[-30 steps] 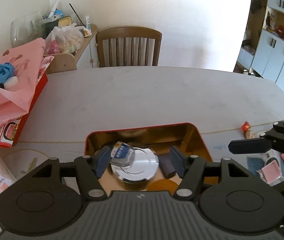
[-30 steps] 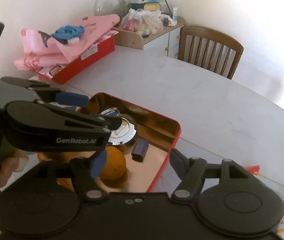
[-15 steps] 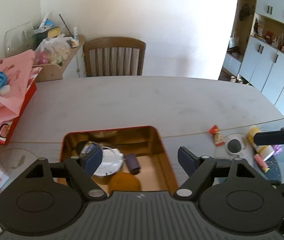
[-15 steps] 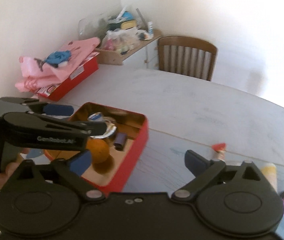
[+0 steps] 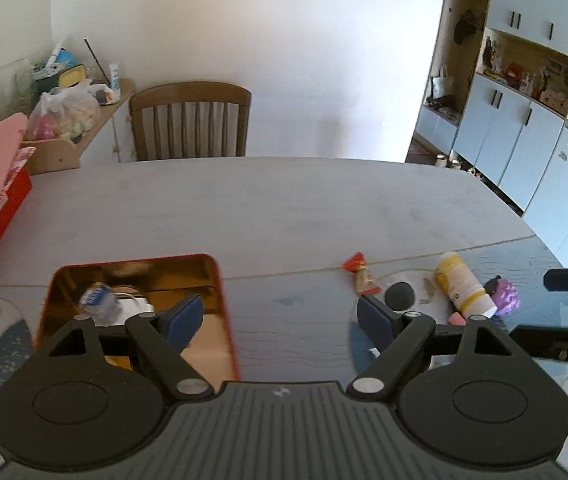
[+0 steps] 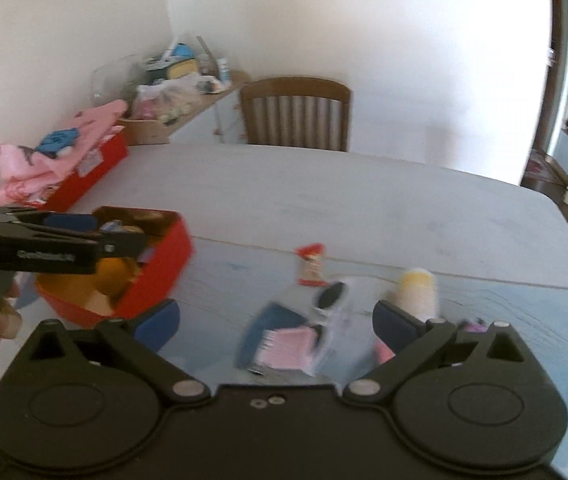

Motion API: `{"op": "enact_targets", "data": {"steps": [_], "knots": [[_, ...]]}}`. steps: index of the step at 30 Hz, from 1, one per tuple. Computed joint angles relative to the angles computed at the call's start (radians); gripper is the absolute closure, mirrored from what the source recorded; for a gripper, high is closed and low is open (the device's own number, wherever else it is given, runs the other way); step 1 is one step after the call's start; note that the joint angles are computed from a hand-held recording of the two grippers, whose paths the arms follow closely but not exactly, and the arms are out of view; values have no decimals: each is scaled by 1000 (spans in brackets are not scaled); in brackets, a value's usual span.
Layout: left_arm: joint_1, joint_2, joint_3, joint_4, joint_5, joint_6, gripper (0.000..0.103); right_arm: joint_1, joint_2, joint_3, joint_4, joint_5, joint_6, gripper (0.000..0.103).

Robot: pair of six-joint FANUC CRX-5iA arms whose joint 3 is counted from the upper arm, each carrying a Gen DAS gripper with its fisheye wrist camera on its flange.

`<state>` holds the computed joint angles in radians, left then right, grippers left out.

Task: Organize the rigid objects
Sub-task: 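Move both tools back over the remaining table items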

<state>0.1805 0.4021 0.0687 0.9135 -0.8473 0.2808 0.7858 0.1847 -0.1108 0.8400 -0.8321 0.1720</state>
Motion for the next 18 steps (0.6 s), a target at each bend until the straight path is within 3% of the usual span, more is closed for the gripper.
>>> {"op": "enact_targets", "data": {"steps": [11, 18], "knots": [[-73, -60, -113, -38, 64, 15, 19, -66, -122, -173, -7, -2, -59, 0], [-113, -93, -178, -93, 111, 65, 19, -127, -131, -210, -64, 41, 3, 2]]}}
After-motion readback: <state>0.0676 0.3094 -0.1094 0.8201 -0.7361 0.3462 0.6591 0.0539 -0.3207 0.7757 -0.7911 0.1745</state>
